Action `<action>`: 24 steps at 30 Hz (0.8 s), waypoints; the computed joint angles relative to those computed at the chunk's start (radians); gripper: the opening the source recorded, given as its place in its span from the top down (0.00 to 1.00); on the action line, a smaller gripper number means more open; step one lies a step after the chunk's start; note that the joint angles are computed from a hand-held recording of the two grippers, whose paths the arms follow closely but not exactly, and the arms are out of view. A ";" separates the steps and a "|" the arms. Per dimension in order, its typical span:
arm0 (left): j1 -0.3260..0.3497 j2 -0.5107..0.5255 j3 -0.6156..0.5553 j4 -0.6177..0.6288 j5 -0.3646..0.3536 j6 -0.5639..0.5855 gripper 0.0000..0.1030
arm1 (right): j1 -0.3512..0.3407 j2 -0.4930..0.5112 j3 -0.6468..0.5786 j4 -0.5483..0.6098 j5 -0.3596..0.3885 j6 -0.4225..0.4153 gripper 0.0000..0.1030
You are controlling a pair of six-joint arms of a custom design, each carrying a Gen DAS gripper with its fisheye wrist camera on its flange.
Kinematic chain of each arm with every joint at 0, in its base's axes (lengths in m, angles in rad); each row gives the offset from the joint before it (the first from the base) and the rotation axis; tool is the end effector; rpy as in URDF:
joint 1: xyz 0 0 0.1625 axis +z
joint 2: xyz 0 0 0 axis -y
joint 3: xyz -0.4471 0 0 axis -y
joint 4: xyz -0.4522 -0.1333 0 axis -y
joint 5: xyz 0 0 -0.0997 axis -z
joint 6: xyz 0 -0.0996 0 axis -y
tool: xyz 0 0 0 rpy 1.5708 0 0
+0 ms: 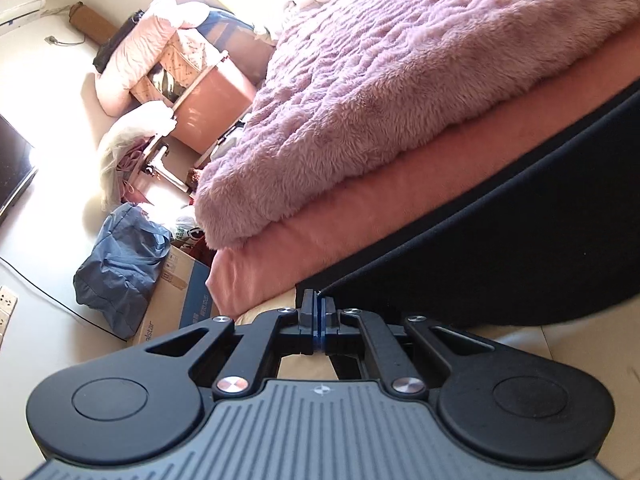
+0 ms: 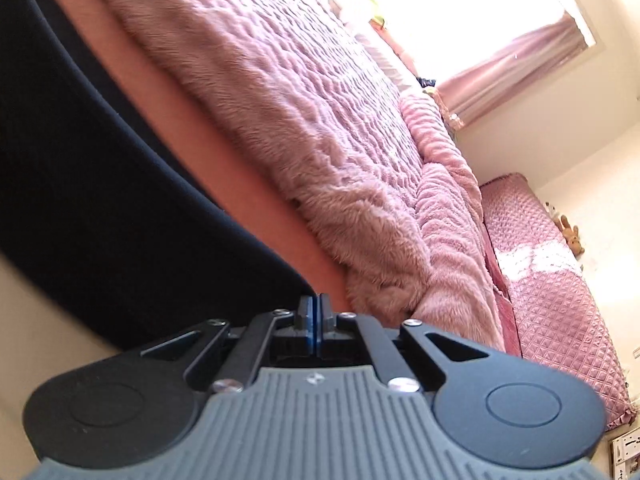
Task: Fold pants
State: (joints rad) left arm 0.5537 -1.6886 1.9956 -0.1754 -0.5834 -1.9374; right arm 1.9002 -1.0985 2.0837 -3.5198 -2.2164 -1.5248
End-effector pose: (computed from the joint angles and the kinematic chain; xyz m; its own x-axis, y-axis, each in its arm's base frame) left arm -0.1508 -0.3476 0.3782 -0.0442 -0.2595 -0.9647 0.4266 0.8683 -0.2531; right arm 0.2556 -0.5209 0.2203 0.1422 -0.5295 0.8363 -0.9232 0.2338 0.3051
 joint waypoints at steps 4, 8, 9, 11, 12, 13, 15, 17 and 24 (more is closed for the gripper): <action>0.141 0.073 -0.056 -0.012 0.098 0.038 0.99 | -0.022 0.128 -0.120 0.018 -0.034 0.005 1.00; 0.260 0.134 -0.100 -0.063 0.160 0.079 0.99 | -0.052 0.237 -0.207 0.021 -0.061 0.014 1.00; 0.283 0.143 -0.104 -0.084 0.172 0.096 0.99 | -0.059 0.256 -0.221 0.031 -0.066 0.026 1.00; 0.323 0.158 -0.103 -0.123 0.191 0.141 0.99 | -0.074 0.289 -0.240 0.038 -0.075 0.034 1.00; 0.339 0.162 -0.099 -0.134 0.200 0.156 0.99 | -0.082 0.297 -0.244 0.048 -0.080 0.043 1.00; 0.353 0.167 -0.096 -0.146 0.206 0.170 0.99 | -0.093 0.312 -0.257 0.058 -0.080 0.051 1.00; 0.373 0.166 -0.086 -0.183 0.212 0.194 0.99 | -0.109 0.316 -0.260 0.084 -0.076 0.083 1.00; 0.384 0.154 -0.069 -0.234 0.212 0.225 0.99 | -0.119 0.314 -0.263 0.104 -0.061 0.115 1.00; 0.298 0.141 -0.061 -0.100 0.192 0.052 0.99 | -0.103 0.255 -0.214 0.048 0.006 0.101 1.00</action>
